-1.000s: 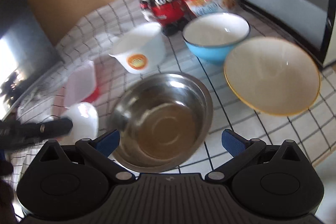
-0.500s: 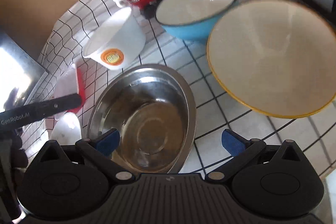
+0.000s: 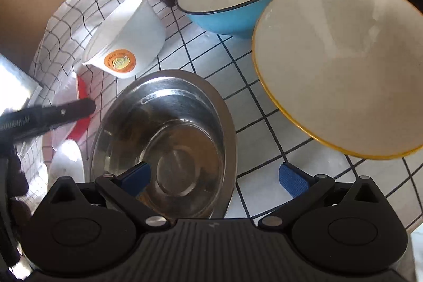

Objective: Organize plates and bowls

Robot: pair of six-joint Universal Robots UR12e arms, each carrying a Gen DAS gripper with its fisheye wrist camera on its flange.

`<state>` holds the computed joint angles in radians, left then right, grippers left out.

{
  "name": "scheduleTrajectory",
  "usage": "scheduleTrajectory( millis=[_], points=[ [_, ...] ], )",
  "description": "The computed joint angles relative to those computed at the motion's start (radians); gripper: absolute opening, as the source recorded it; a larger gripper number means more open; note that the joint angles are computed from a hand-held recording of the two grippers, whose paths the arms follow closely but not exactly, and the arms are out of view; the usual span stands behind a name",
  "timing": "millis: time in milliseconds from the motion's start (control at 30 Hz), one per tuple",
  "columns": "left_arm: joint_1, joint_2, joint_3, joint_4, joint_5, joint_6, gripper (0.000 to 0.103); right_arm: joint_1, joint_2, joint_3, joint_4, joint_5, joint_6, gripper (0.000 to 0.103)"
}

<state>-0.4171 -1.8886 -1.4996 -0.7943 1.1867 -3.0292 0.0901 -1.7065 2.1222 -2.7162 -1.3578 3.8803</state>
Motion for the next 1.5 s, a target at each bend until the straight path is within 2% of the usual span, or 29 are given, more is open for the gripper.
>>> scheduleTrajectory(
  millis=[100,200,333,467,500,533,600,700,767,800,833,1000,1100,1200,1300,1400,1500],
  points=[
    [0.003,-0.003,0.006,-0.022,-0.028,0.029,0.020,0.011,0.002,-0.003,0.005,-0.024,-0.023,0.103],
    [0.000,0.002,0.003,-0.042,-0.015,0.067,0.020,0.018,0.003,0.001,-0.012,-0.042,-0.011,0.103],
    [-0.001,0.007,-0.007,-0.050,0.028,0.056,0.020,0.024,0.006,-0.009,0.012,-0.054,-0.041,0.103],
    [0.005,0.007,-0.017,-0.063,0.005,0.030,0.021,0.028,0.015,-0.031,0.054,-0.050,-0.144,0.103],
    [0.006,0.007,-0.020,-0.065,0.000,0.020,0.021,0.026,0.013,-0.027,0.045,-0.042,-0.146,0.102],
    [0.009,0.008,-0.022,-0.067,-0.011,0.007,0.021,0.026,0.007,-0.017,0.020,-0.041,-0.129,0.097],
    [0.011,0.013,-0.031,-0.063,-0.030,-0.014,0.024,0.027,-0.004,0.001,-0.024,-0.047,-0.101,0.096],
    [0.008,0.018,-0.043,-0.048,-0.026,-0.016,0.027,0.033,-0.009,0.006,-0.042,-0.072,-0.085,0.088],
    [0.004,0.019,-0.046,-0.048,-0.016,-0.022,0.027,0.029,-0.009,0.007,-0.041,-0.058,-0.090,0.068],
    [0.002,0.019,-0.048,-0.047,-0.010,-0.025,0.028,0.027,-0.006,0.004,-0.038,-0.047,-0.098,0.061],
    [0.000,0.021,-0.053,-0.043,-0.007,-0.031,0.028,0.026,-0.005,0.003,-0.041,-0.039,-0.107,0.048],
    [0.006,0.047,-0.087,-0.009,0.021,-0.159,0.028,0.048,-0.005,-0.013,-0.077,-0.082,-0.179,0.047],
    [0.031,0.097,-0.142,0.064,0.037,-0.241,0.028,0.056,0.012,-0.043,-0.130,-0.035,-0.248,0.047],
    [0.074,0.161,-0.198,0.110,0.067,-0.340,0.028,0.079,0.057,-0.105,-0.148,0.040,-0.330,0.047],
    [0.108,0.213,-0.246,0.153,0.143,-0.381,0.027,0.116,0.120,-0.178,-0.146,0.099,-0.415,0.047],
    [0.119,0.232,-0.271,0.163,0.251,-0.412,0.027,0.161,0.175,-0.234,-0.123,0.093,-0.485,0.047],
    [0.119,0.227,-0.282,0.159,0.317,-0.439,0.027,0.184,0.208,-0.272,-0.072,0.092,-0.542,0.047]
  ],
)
